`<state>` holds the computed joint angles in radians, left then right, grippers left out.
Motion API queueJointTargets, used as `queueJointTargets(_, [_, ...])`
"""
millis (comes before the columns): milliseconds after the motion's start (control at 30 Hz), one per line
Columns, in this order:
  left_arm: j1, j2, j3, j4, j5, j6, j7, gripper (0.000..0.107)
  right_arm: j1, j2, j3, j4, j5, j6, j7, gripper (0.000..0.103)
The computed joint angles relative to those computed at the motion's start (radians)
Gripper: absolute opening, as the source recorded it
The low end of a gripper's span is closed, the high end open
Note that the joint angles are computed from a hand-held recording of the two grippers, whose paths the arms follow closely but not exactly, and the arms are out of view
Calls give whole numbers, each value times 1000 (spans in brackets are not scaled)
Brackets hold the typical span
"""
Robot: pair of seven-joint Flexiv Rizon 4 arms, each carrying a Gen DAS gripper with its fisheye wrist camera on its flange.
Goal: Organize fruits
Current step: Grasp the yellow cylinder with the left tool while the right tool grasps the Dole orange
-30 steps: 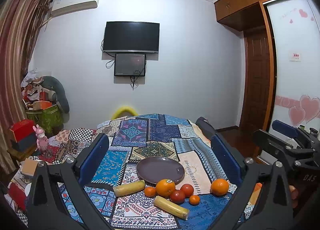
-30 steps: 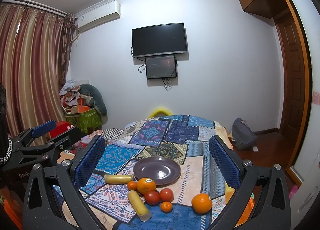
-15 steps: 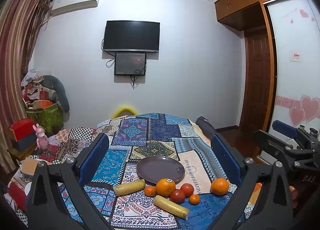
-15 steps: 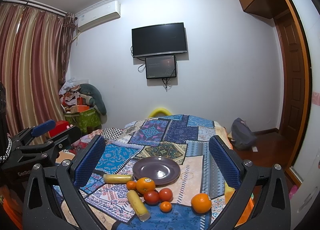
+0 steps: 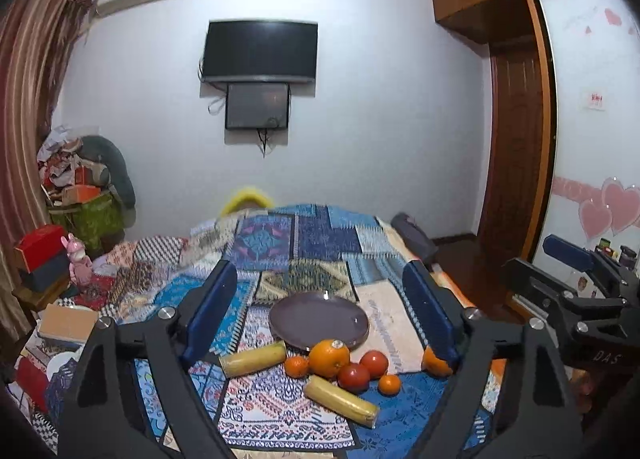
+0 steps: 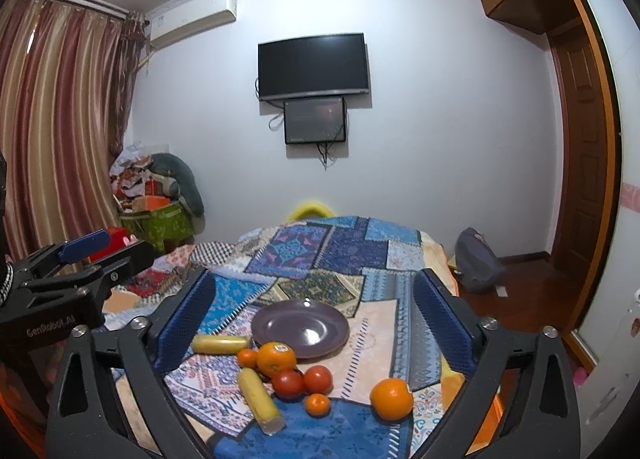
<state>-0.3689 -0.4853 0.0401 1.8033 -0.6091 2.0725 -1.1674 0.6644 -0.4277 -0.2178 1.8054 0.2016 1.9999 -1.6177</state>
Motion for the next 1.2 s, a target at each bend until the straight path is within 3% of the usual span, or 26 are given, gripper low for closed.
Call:
queueJointTargets(100, [-28, -22, 35, -32, -57, -99, 29, 77, -29, -12, 8, -3, -24, -37, 13, 88])
queueJointTargets(233, [-149, -84, 205, -99, -145, -269, 21, 75, -75, -26, 23, -1, -83, -89, 57, 84])
queueJointTargets(300, [-187, -120, 275, -131, -149, -357, -17, 75, -91, -33, 20, 1, -114, -126, 87, 78])
queueJointTargets(400, [-213, -164, 337, -166, -125, -454, -76, 75, -130, -47, 34, -1, -168, -181, 133, 76])
queueJointTargets(567, [-231, -224, 405, -221, -57, -583, -177, 75, -215, -66, 86, -10, -244, -266, 202, 74])
queueJointTargets(933, [-164, -310, 371, -339, 83, -823, -311, 75, -410, -153, 268, -94, -375, -433, 299, 72])
queueJointTargets(1200, [-92, -338, 291, -386, 155, -869, -383, 76, -486, -229, 361, -196, -392, -545, 308, 72])
